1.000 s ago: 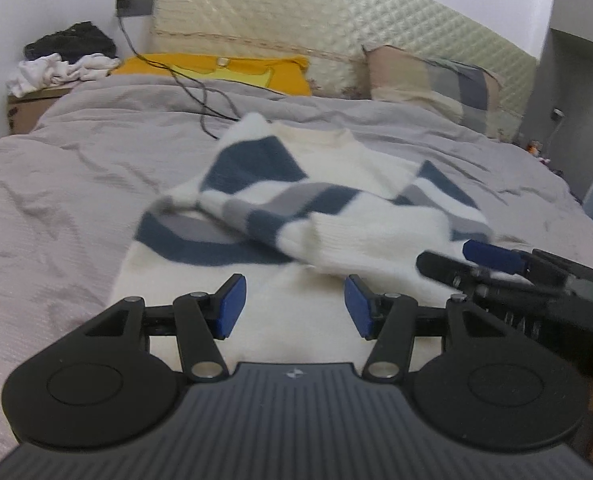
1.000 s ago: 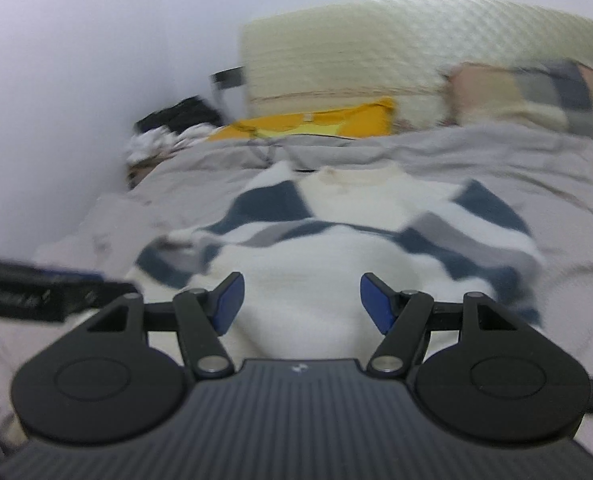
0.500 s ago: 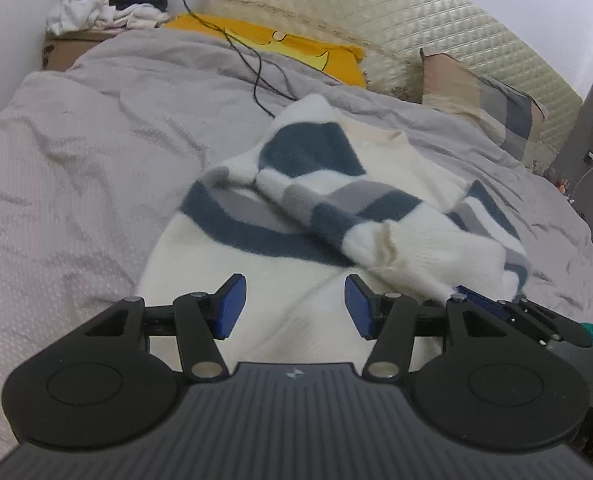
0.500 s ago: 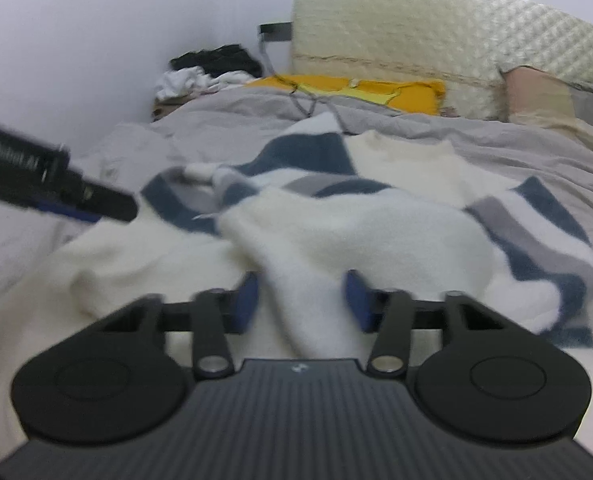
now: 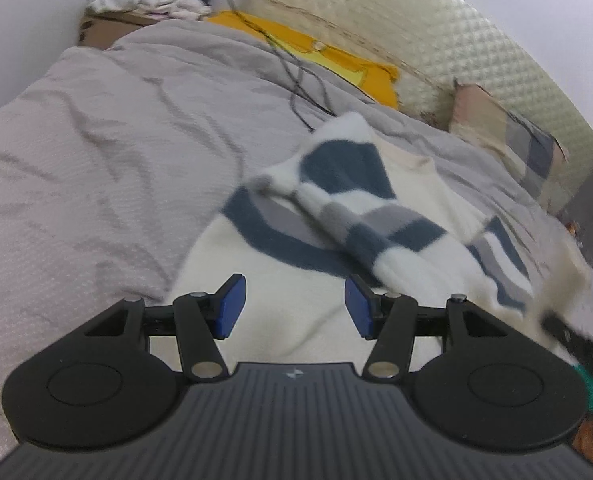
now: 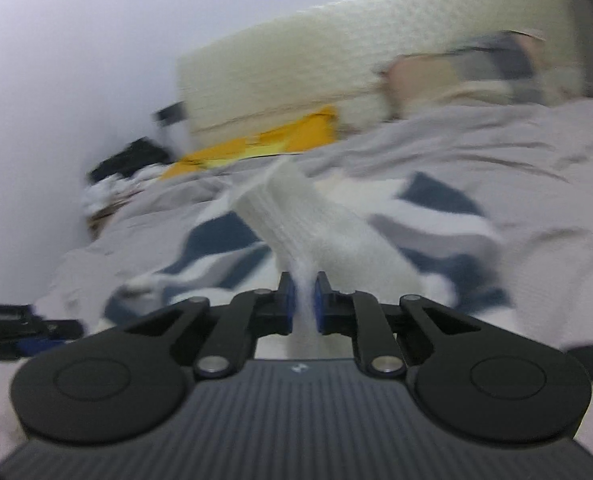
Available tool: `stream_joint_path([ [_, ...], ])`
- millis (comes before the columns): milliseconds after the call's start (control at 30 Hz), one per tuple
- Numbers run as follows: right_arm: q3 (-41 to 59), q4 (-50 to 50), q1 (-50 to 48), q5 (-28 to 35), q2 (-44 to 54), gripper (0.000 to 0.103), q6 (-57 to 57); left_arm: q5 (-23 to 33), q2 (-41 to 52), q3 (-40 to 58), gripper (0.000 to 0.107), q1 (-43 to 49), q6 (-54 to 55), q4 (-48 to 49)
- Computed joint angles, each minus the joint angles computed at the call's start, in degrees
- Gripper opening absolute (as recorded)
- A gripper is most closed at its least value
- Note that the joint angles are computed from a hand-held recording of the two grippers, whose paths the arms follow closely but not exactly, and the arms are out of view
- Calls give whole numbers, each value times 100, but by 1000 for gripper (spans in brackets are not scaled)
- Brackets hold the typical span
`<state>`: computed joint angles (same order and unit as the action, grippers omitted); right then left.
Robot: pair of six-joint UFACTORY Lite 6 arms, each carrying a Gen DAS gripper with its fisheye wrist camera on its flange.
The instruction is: Fold large clothes
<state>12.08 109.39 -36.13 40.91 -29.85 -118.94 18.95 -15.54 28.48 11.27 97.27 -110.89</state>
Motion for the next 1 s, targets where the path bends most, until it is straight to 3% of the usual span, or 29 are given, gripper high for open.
stream_joint_path([
  [133, 325, -1038, -873, -116, 828, 13, 1246, 333, 290, 167, 60, 532, -1065, 851],
  [233, 658, -1625, -1458, 182, 1669, 15, 1868, 400, 581, 233, 60, 692, -1477, 1122],
  [367, 750, -2471, -1854, 409, 1541, 17, 2621, 419, 838, 245, 60, 883, -1834, 1588],
  [467, 544, -3292, -2335, 669, 903, 30, 2983, 581, 632, 80, 60, 1269, -2087, 1821],
  [533, 407, -3758, -2663, 874, 438, 57, 3083, 704, 415, -33, 60, 1575, -2449, 2135],
  [567, 379, -3911, -2833, 974, 320, 62, 3088, 739, 341, -60, 60, 1709, -2638, 2336],
  [700, 445, -4260, -3789, 1373, 227, 70, 3070, 850, 290, -163, 60, 2178, -3118, 2886],
  [767, 464, -4265, -4051, 1151, 195, 78, 3187, 965, 543, -101, 60, 2331, -3353, 3143],
  [1000, 1025, -4478, -4365, 1048, 1824, 77, 3734, 1526, 853, -168, 63, 2562, -3437, 3370],
])
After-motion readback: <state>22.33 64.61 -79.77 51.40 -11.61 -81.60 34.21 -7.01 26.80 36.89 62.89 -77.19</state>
